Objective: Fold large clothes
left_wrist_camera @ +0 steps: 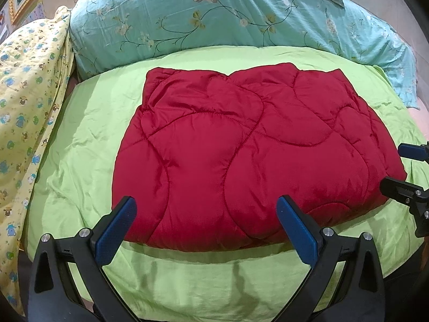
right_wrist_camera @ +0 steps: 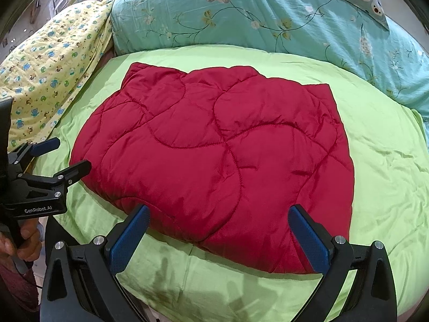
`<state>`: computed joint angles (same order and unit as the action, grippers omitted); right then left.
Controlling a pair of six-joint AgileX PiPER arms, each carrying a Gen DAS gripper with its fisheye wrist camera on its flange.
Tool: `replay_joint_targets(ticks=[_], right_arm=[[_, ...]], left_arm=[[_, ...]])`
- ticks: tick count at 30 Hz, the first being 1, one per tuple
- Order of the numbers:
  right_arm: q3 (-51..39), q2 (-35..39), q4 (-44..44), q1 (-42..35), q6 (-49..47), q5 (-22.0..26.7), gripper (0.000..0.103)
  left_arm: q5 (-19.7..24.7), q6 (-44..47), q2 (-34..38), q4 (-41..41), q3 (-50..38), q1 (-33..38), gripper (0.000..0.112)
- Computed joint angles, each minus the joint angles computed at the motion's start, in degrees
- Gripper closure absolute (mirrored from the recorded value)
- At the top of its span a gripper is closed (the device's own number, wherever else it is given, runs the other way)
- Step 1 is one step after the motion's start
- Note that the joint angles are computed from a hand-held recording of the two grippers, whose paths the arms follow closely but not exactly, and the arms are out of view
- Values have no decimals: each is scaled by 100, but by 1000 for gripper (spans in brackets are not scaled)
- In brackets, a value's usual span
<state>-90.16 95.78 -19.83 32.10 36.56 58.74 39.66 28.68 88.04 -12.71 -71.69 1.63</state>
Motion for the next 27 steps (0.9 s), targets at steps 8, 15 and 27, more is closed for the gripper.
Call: replay_joint_targets(ticks=[8, 15, 27], right_arm=[[-31, 11, 44, -53, -72, -14, 0], [-138, 63, 117, -122, -196, 23, 0], [-157, 80, 107, -119, -187, 5, 0]], left_arm=[[2, -34, 15, 25, -21, -16, 9], [12, 23, 77, 2, -92, -3, 9], [-48, 44, 89, -46, -112, 15, 9]])
